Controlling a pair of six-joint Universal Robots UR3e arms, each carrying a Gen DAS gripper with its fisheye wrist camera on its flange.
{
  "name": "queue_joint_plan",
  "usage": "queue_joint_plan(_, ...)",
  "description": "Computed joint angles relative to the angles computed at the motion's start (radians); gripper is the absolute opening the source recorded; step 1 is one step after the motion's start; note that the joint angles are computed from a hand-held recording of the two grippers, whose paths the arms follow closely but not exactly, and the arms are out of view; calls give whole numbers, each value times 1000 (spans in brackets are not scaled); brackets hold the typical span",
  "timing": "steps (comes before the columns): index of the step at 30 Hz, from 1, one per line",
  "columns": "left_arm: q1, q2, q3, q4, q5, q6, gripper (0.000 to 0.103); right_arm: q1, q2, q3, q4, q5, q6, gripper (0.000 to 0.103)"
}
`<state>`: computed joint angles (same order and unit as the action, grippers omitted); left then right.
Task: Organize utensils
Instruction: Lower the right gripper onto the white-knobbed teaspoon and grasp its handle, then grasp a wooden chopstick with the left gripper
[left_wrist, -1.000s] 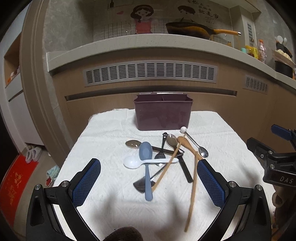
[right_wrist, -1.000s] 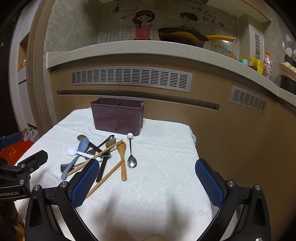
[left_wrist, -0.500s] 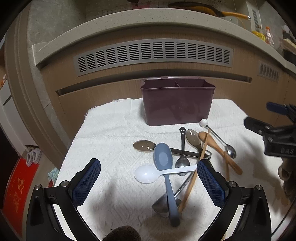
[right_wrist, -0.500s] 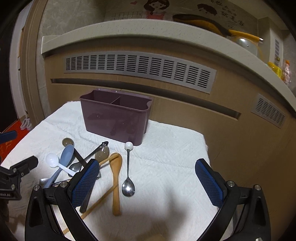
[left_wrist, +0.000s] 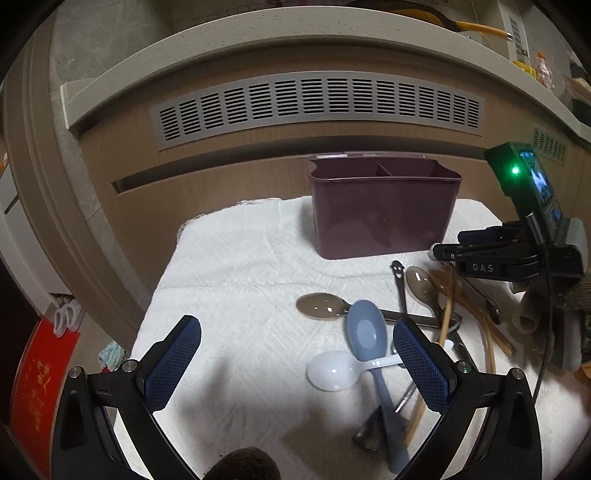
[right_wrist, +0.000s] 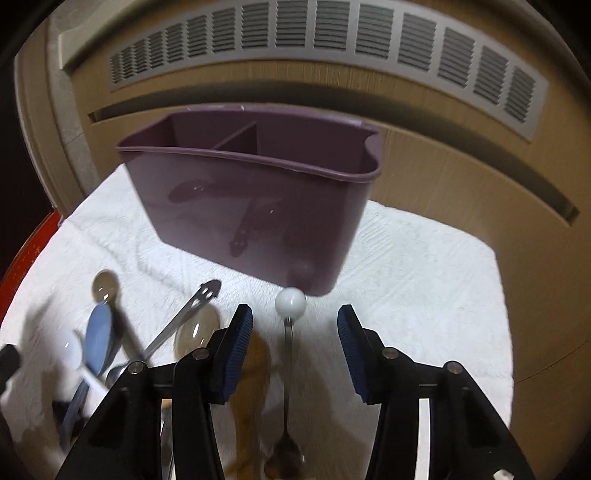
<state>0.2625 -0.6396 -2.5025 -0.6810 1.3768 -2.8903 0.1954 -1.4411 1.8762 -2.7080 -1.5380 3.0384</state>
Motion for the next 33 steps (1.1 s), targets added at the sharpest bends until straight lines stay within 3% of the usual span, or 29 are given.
queue_joint_plan(4,111,47,-5,-88,-68,72,103,15,74,-46,-6,-12,11,39)
queue_joint_plan(10,73,-12,-32,-43,-44,55,103,16,109,-26,-42,-4,25,37)
queue_joint_plan(12,95,-8,-19,-94,-94,59,103,11,105,-13,-47,19,16,30)
queue_joint_plan(13,124,9,-12,-142,-144,73,103,8,99,-8,-42,27,9,22)
queue_joint_plan(15,119,5,-6,-154,-170,74,103,-11,68,15,-24,63,-15,21)
queue_joint_plan(19,-96,-142,-7,86,8,-25,103,-51,-73,132,-69,118,-50,20)
queue_joint_plan(24,-288,-343,106,171,48,-50,101,-143,-323,290,-55,224,-98,20)
queue_joint_plan(25,-329,-395,132,204,39,-44,99,-168,-369,312,-38,251,-108,20)
queue_joint_plan(27,-411,-503,184,263,65,-39,79,-230,-460,348,14,316,-134,20)
queue_joint_plan(28,-451,-574,231,269,71,-32,74,-265,-511,370,47,354,-146,20)
queue_joint_plan(30,-491,-676,313,230,63,-32,59,-358,-603,363,170,442,-199,20)
queue_joint_plan(33,-528,-823,441,150,59,-45,51,-495,-747,368,348,562,-296,20)
